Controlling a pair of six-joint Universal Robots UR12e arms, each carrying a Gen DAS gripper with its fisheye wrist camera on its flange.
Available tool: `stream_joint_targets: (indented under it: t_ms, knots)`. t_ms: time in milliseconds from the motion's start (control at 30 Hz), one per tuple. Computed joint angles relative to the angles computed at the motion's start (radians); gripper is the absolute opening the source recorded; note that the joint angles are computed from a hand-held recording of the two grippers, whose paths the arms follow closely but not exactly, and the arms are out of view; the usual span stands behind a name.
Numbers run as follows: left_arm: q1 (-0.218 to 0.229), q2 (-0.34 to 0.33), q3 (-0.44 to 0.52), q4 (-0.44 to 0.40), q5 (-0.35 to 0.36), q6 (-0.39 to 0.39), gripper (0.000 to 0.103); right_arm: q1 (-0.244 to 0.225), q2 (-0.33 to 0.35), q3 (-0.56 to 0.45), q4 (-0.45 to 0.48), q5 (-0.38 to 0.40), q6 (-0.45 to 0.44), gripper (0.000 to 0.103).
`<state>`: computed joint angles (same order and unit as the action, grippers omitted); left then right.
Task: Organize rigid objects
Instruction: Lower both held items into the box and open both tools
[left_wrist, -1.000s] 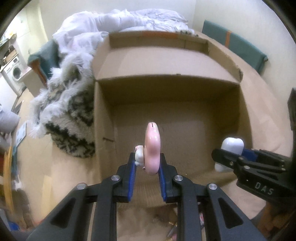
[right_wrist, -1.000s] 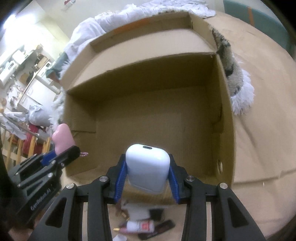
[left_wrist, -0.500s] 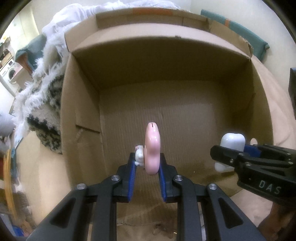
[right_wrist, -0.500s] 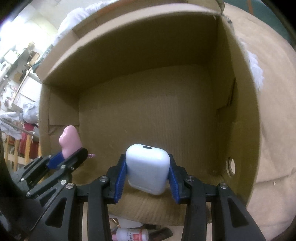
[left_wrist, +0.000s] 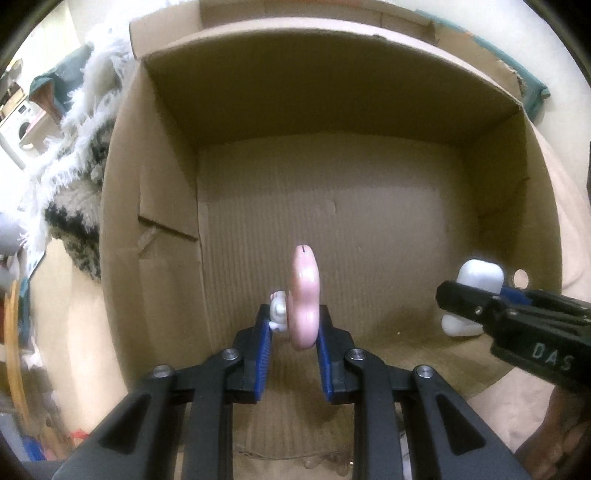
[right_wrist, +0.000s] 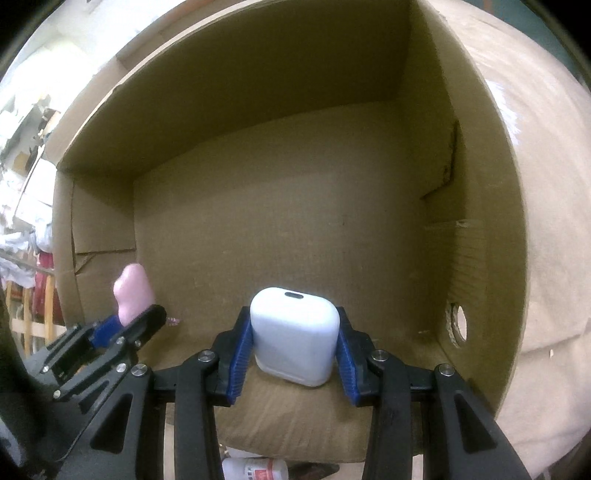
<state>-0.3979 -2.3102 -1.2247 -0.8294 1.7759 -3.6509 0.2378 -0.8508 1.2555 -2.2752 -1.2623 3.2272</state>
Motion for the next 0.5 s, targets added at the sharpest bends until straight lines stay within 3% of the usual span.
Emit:
stream_joint_targets:
  t_ms: [100,167,233,500]
  knots:
    - [-0.001,-0.007,0.012,-0.013,0.013,-0.003,0.021,-0.001,-0.008,0.014,-0.014,0.012,0.004,0.045]
    - [-0.001,-0.01,0.019,-0.02,0.018,-0.002,0.021,-0.004,-0.012,0.019,-0.03,0.025,0.0,0.059]
    - [0.0,-0.013,0.024,-0.024,0.013,0.001,0.022,-0.005,-0.018,0.03,-0.062,0.035,0.004,0.066]
    - [-0.006,-0.017,0.041,-0.021,-0.011,0.003,0.05,0.002,-0.028,0.045,-0.157,0.011,0.008,0.082]
